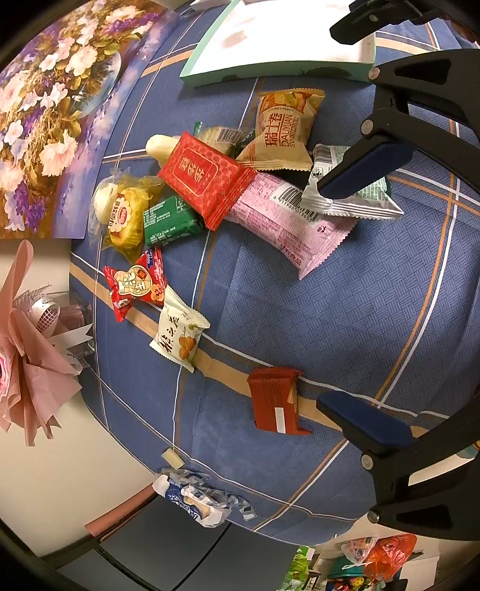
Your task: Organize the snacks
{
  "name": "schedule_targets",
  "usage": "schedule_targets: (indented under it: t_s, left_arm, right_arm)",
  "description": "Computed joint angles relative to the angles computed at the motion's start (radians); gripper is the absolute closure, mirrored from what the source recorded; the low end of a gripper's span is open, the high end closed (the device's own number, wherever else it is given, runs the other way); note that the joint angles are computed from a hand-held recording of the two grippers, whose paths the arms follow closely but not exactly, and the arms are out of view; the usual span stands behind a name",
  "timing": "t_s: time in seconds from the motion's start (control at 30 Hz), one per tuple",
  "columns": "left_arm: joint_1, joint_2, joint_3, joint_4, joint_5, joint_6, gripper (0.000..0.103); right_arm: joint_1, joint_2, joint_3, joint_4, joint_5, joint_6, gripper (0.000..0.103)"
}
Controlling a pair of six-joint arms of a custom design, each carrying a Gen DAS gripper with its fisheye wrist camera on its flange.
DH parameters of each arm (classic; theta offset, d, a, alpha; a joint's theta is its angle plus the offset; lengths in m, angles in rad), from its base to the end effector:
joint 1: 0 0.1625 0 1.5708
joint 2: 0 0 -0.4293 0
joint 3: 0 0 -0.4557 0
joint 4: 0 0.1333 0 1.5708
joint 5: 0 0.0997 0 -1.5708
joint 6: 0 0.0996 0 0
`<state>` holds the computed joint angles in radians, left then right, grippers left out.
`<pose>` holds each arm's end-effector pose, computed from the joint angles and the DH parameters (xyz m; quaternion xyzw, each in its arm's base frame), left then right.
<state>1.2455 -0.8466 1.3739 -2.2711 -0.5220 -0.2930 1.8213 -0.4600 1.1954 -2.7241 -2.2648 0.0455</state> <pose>-0.0428 -0.8140 0.2230 -0.0293 0.8630 -0.2230 0.4524 0.2768 -0.8012 0.0179 0.0240 -0.9223 0.2420 0.3003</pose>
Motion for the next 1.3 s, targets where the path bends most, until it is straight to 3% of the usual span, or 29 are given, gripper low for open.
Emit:
schedule_targets:
  t_s: [0.97, 1.3]
  left_arm:
    - [0.003, -0.006, 0.008, -0.002, -0.007, -0.004, 0.000]
    - [0.009, -0.019, -0.001, -0.026, -0.044, 0.007, 0.000]
  right_arm:
    - [0.000, 0.006, -0.003, 0.014, -0.014, 0.004, 0.000]
    - [0.006, 0.022, -0.029, 0.032, -0.007, -0.001, 0.000]
